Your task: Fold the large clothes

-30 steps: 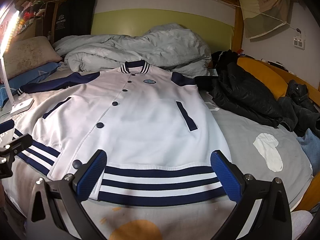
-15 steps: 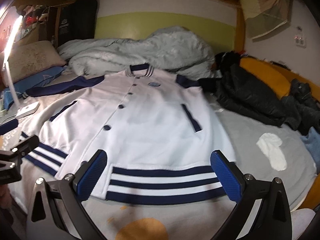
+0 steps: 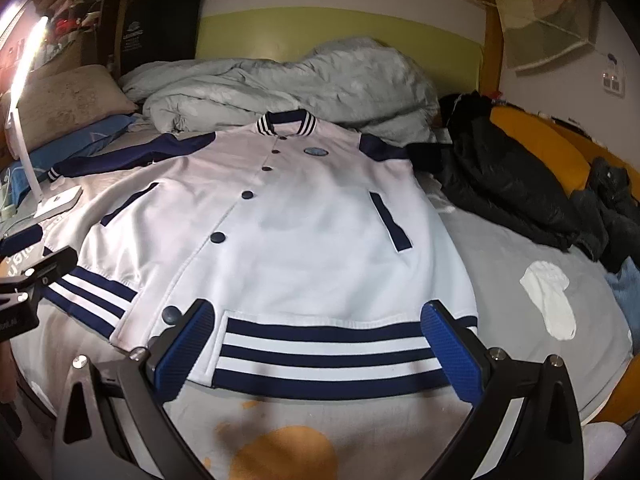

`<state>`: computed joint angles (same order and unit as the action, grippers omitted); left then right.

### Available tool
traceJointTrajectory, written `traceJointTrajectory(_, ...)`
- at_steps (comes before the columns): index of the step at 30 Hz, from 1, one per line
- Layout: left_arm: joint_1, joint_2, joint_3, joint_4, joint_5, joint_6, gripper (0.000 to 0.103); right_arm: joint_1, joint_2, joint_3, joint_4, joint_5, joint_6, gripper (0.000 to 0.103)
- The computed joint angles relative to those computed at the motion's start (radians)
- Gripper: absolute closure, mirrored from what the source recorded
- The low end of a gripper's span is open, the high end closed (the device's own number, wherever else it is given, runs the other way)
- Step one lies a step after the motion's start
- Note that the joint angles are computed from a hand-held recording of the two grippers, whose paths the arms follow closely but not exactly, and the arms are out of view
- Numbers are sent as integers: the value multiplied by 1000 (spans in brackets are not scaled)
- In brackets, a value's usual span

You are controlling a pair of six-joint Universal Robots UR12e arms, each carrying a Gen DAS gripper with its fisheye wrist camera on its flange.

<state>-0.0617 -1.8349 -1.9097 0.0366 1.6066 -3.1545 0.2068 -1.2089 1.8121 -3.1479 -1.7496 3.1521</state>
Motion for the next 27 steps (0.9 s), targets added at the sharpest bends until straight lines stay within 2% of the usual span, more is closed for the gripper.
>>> traceJointTrajectory(3,-5,-1,1,8,30,-4,14,0,-1,2,1,-8,4,0)
traceJointTrajectory(6,-2,1,-1,20,30,-13,13,7,2,3,-17,-41,-7,0)
traceJointTrajectory(16,-6,10,-8,38,40,-8,4,2,-9,11,-18,-14,-7,0)
traceJointTrajectory(18,-7,14,-14,46,46,7,0,0,-10,10,-7,4,-11,0)
traceJointTrajectory(20,-12,15,-22,65,55,44,0,3,-8,8,-3,0,-27,0)
traceJointTrajectory(23,-13,8,-32,108,43,104,0,6,-7,3,14,12,-48,6)
traceJointTrajectory(27,2,11,-35,30,0,144,0,9,-8,-3,53,45,-110,20)
